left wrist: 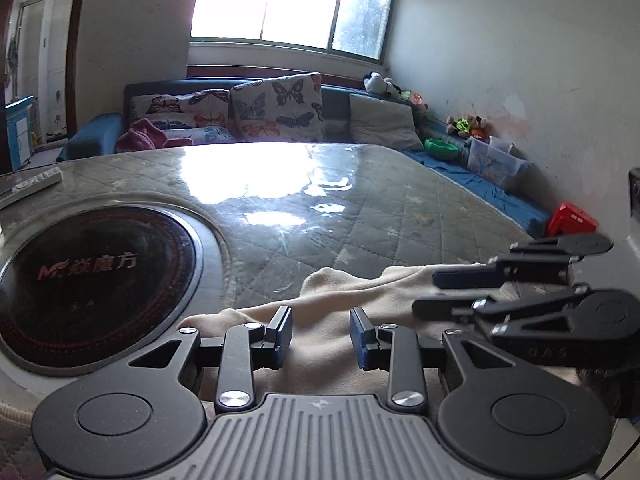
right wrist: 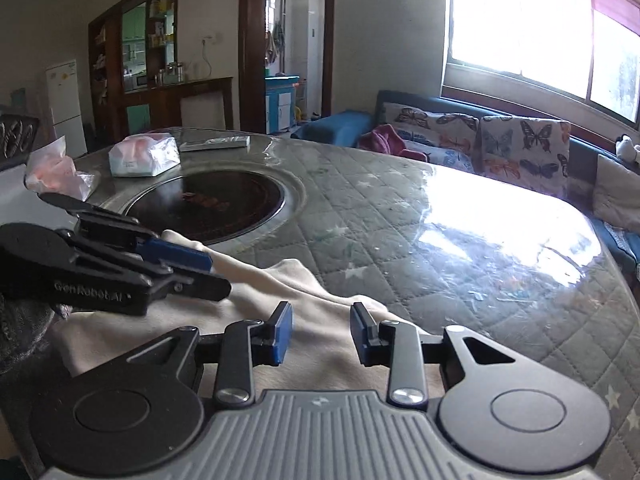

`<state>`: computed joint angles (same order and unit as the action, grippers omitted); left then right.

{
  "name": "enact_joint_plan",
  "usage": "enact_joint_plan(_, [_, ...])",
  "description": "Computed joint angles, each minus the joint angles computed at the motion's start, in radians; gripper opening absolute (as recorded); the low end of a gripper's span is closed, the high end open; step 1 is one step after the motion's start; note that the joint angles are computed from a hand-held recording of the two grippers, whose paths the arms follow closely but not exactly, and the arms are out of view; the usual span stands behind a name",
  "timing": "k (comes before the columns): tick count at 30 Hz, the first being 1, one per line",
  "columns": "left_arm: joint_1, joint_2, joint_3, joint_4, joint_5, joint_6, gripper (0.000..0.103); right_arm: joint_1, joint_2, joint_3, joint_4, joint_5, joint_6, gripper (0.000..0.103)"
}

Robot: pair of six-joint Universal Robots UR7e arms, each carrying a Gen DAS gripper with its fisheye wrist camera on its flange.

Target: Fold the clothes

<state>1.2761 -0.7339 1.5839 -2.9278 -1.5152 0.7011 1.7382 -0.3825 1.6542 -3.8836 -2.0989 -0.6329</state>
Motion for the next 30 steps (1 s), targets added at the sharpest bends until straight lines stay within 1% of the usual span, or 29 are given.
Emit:
enact_joint_plan(2, [0.004, 0.003, -0.006, -0.003, 0.029, -0.022, 0.034, -0.005, 0.003, -0.01, 0.046, -0.009, 0.017, 0.032])
enact_joint_plan(4, [0.015, -0.006, -0.005, -0.005, 0.02, -0.039, 0.034, -0.006, 0.008, -0.009, 0.029, -0.006, 0.003, 0.033])
enact_joint_plan(8, [0.031, -0.019, -0.001, -0.027, 0.01, -0.043, 0.034, 0.001, -0.02, 0.038, -0.01, 0.01, 0.012, 0.034])
enact_joint_plan(10, [0.04, -0.013, -0.01, -0.015, 0.028, -0.054, 0.033, 0.0, -0.029, 0.057, -0.025, -0.005, 0.013, 0.036])
enact_joint_plan(12, [0.045, -0.016, 0.003, -0.029, 0.015, -0.053, 0.034, -0.01, -0.038, 0.075, -0.017, -0.024, 0.038, 0.036])
enact_joint_plan(14, [0.043, -0.024, 0.01, -0.031, 0.011, -0.045, 0.034, -0.02, -0.049, 0.105, -0.042, -0.014, 0.057, 0.036])
enact_joint_plan(17, [0.045, -0.036, 0.014, -0.027, 0.001, -0.04, 0.034, -0.016, -0.069, 0.153, -0.094, -0.01, 0.06, 0.037])
enact_joint_plan(20, [0.045, -0.035, 0.016, -0.026, 0.016, -0.026, 0.034, -0.017, -0.081, 0.187, -0.124, -0.027, 0.057, 0.038])
enact_joint_plan(22, [0.045, -0.032, 0.015, -0.021, 0.026, -0.026, 0.034, -0.027, -0.086, 0.2, -0.12, -0.036, 0.08, 0.039])
enact_joint_plan(24, [0.045, -0.035, 0.018, -0.024, 0.023, -0.026, 0.034, -0.045, -0.102, 0.227, -0.119, -0.009, 0.143, 0.04])
enact_joint_plan(25, [0.044, -0.037, 0.019, -0.022, 0.022, -0.026, 0.034, -0.045, -0.109, 0.236, -0.124, -0.003, 0.156, 0.04])
enact_joint_plan(30, [0.038, -0.043, 0.026, -0.027, 0.025, -0.027, 0.035, -0.039, -0.12, 0.23, -0.165, -0.014, 0.122, 0.04])
